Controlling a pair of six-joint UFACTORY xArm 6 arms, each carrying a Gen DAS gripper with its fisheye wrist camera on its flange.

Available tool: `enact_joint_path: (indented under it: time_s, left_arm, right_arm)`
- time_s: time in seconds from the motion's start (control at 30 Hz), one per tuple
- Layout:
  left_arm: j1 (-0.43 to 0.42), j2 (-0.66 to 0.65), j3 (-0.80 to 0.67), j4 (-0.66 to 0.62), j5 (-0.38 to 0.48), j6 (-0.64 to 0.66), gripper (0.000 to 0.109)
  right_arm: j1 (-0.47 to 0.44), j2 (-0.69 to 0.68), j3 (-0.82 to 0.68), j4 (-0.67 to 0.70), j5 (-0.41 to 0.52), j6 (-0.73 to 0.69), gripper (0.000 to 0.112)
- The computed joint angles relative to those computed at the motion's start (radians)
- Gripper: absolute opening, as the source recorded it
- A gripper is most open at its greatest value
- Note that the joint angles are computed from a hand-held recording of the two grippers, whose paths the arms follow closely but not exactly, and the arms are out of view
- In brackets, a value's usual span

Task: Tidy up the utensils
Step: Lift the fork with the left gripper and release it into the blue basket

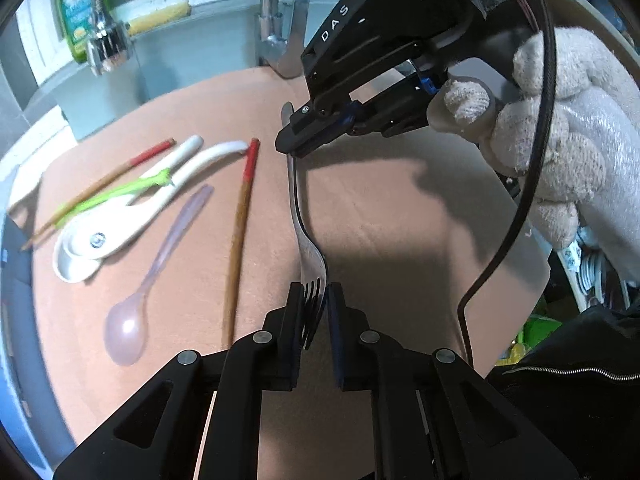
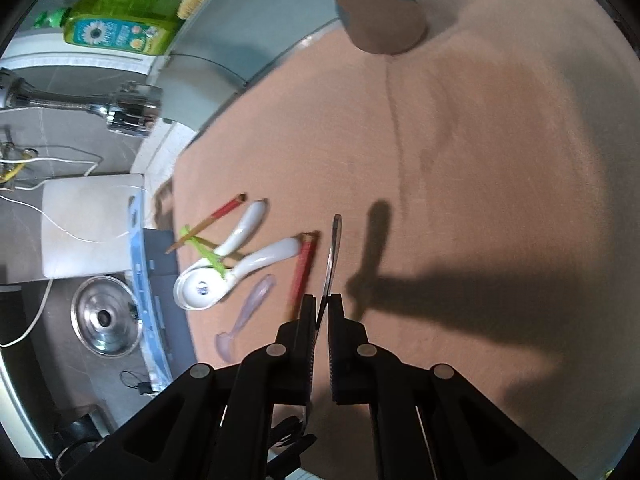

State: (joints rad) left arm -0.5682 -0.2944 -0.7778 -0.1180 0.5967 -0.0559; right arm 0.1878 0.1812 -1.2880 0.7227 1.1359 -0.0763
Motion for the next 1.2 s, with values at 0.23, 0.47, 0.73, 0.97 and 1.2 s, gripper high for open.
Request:
enact_joint_path:
  time_s: [0.23,0.47,0.73,0.97,1.2]
  left_arm:
    - [0.057,-0.118,0.04,0.023,0.044,0.02,0.01]
    - [0.181,-0.279,0.112,0.01,0.111,0.09,0.01]
    - [0.376,-0.409,0.175,-0.03,0.162,0.226,0.011]
    - [0.556,-0.459,0.212,-0.101,0.201,0.365,0.01]
    - [0.696,-0.437,0.239,-0.18,0.208,0.49,0.01]
  right_arm:
    - [0.057,-0.016,-0.04,0.034,-0.006,0.026,0.005]
    - [0.174,-0.007,-0.09,0.079,-0.04,0.055,0.005]
    - [0.338,0.08,-0.223,0.1,-0.098,0.117,0.004]
    - [0.46,0.25,-0.457,0.073,-0.094,0.199,0.004]
    - [0.528,0.44,-0.694,0.019,-0.052,0.294,0.003]
